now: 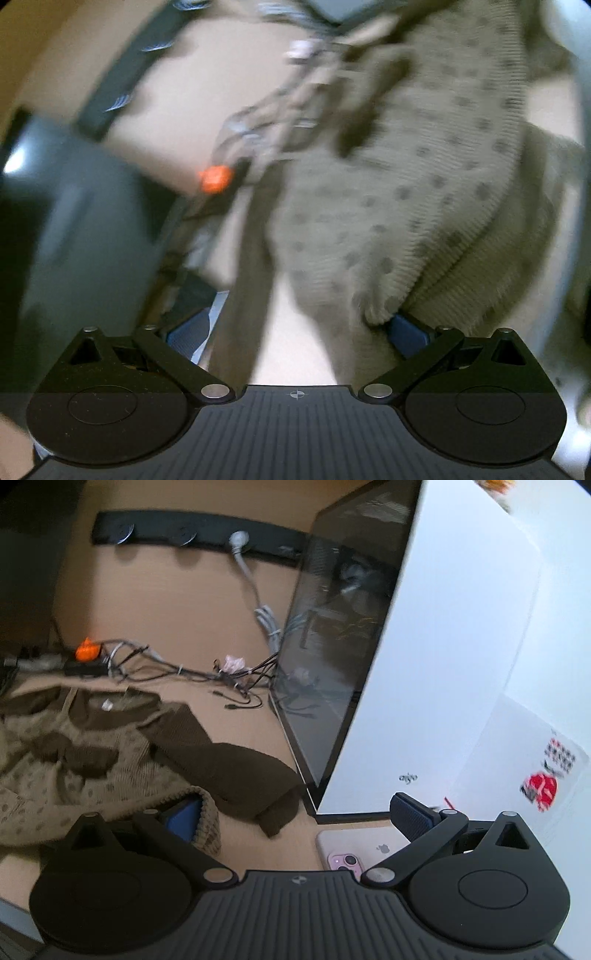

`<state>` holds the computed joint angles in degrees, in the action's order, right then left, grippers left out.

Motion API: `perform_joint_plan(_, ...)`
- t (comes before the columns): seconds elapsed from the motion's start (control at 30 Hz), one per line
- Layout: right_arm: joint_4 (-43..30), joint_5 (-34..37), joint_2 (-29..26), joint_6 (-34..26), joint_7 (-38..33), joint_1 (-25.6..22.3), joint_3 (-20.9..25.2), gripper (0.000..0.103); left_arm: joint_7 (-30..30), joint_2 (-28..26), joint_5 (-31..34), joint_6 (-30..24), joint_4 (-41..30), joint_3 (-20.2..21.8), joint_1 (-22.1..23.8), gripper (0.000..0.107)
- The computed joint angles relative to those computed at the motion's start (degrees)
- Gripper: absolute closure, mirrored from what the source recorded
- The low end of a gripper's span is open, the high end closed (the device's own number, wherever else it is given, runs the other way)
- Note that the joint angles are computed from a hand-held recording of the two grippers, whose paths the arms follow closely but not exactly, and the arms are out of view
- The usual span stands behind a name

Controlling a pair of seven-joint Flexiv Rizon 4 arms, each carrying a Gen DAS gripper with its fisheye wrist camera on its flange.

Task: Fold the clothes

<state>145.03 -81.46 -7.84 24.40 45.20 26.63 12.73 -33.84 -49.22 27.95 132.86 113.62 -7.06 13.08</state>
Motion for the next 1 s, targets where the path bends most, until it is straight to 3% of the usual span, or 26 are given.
perform_joint_plan(0.23,0.60,0.85,-0.56,-1.82,1.21,1.26,0.80,0.000,-8.66,-2.01,-11.18,12.90,0.36,2.20,-1.98,0.004)
perform_joint_plan(0.47,-0.56,3.48,-1.84,-7.73,2.02,4.95,2.30,0.000,-11.99,-2.04,-13.30,17.58,2.22,4.37,-1.39,0.004)
perform_joint_plan(0.5,-0.50,5.25,-1.98,-8.56,1.92,5.79,2.95,0.000,-9.82,-2.11,-13.74,19.73,3.78,2.02,0.93,0.004)
perform_joint_plan(0.57,-0.46,8.82,-2.30,-10.20,1.77,7.61,4.12,0.000,-1.70,-3.96,-16.67,25.60,7.38,-6.86,7.96,0.004)
perform_joint_plan(0.63,-0.42,12.24,-2.59,-11.17,1.68,9.32,5.12,0.000,3.07,-5.52,-18.75,27.29,11.57,-16.03,15.96,0.004)
perform_joint_plan(0.73,2.08,13.30,-1.67,0.74,1.16,7.62,4.71,0.000,2.22,-4.48,-16.16,15.93,17.91,-24.68,27.96,0.004)
perform_joint_plan(0.87,3.84,10.74,0.34,7.23,4.86,7.46,4.12,0.000,-4.18,-1.27,-10.03,-12.92,21.26,-36.90,43.96,0.004)
perform_joint_plan(0.9,4.22,8.41,1.59,8.60,6.00,6.66,3.31,0.000,-9.21,-2.23,-4.77,-20.29,19.81,-40.57,47.96,0.004)
perform_joint_plan(1.0,5.21,-4.59,5.03,16.90,10.27,0.94,-0.93,0.000,-13.28,-9.69,1.10,-41.80,15.88,-54.57,56.78,0.004)
